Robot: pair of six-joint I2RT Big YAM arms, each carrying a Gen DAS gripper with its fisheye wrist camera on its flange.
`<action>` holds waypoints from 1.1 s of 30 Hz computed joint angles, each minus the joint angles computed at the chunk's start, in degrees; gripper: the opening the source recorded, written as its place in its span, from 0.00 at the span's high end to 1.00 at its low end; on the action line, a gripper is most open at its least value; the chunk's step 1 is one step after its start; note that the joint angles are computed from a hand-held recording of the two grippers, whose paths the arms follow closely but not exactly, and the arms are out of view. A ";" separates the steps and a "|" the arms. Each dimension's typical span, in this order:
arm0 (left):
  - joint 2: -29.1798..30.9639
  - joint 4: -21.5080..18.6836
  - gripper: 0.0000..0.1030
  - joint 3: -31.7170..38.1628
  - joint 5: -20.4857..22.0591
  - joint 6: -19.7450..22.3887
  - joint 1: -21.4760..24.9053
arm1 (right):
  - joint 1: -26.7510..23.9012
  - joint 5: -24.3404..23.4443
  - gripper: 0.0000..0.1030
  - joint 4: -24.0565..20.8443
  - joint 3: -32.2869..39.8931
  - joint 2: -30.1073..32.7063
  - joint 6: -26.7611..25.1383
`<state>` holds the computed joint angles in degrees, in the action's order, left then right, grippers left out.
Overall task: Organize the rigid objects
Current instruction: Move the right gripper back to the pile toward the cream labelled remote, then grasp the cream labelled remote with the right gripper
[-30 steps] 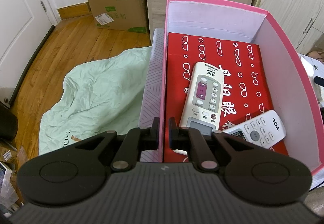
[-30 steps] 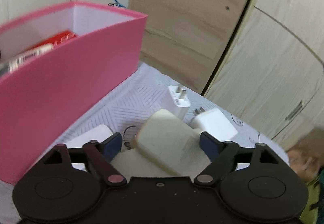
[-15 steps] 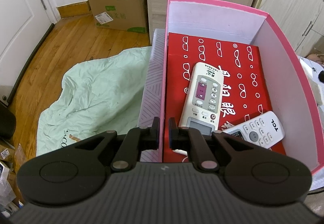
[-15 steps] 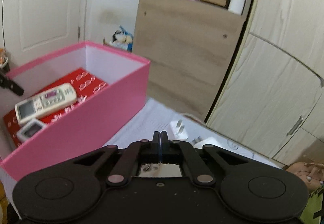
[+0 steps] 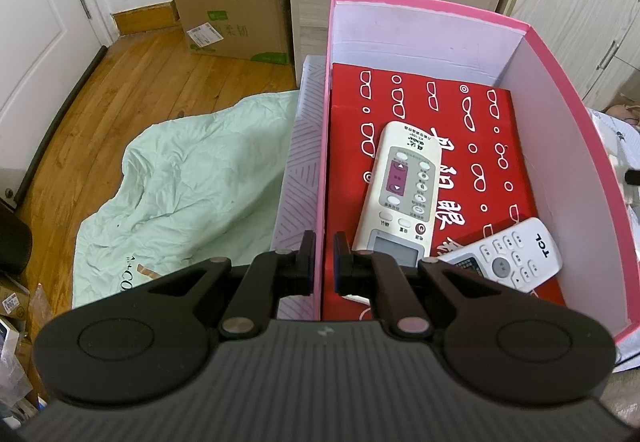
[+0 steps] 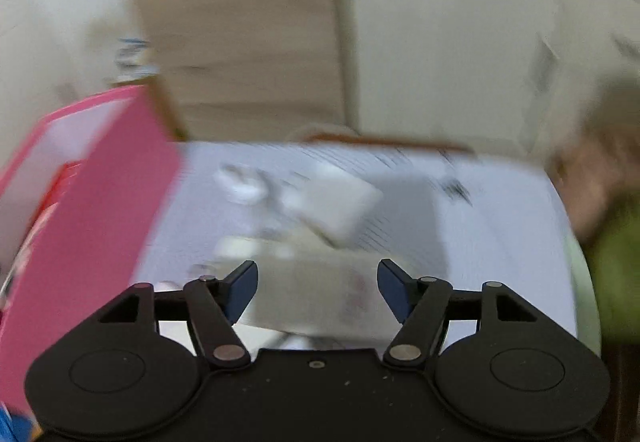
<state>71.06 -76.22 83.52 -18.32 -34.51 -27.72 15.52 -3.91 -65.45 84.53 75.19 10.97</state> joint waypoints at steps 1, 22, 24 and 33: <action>0.02 -0.01 0.94 0.02 -0.02 0.01 -0.02 | -1.19 -2.15 0.29 0.10 -0.26 0.05 1.54; -0.09 -0.07 0.94 -0.01 -0.04 0.18 0.07 | -13.49 -32.81 0.80 5.95 -6.05 -1.76 1.47; -0.12 -0.16 0.94 -0.04 -0.13 0.17 0.05 | -13.51 -35.34 0.92 3.98 -5.29 -1.45 -0.60; -0.31 -0.15 0.94 -0.16 -0.18 0.02 0.01 | -8.81 -35.69 0.71 -3.77 -1.77 -1.06 -17.67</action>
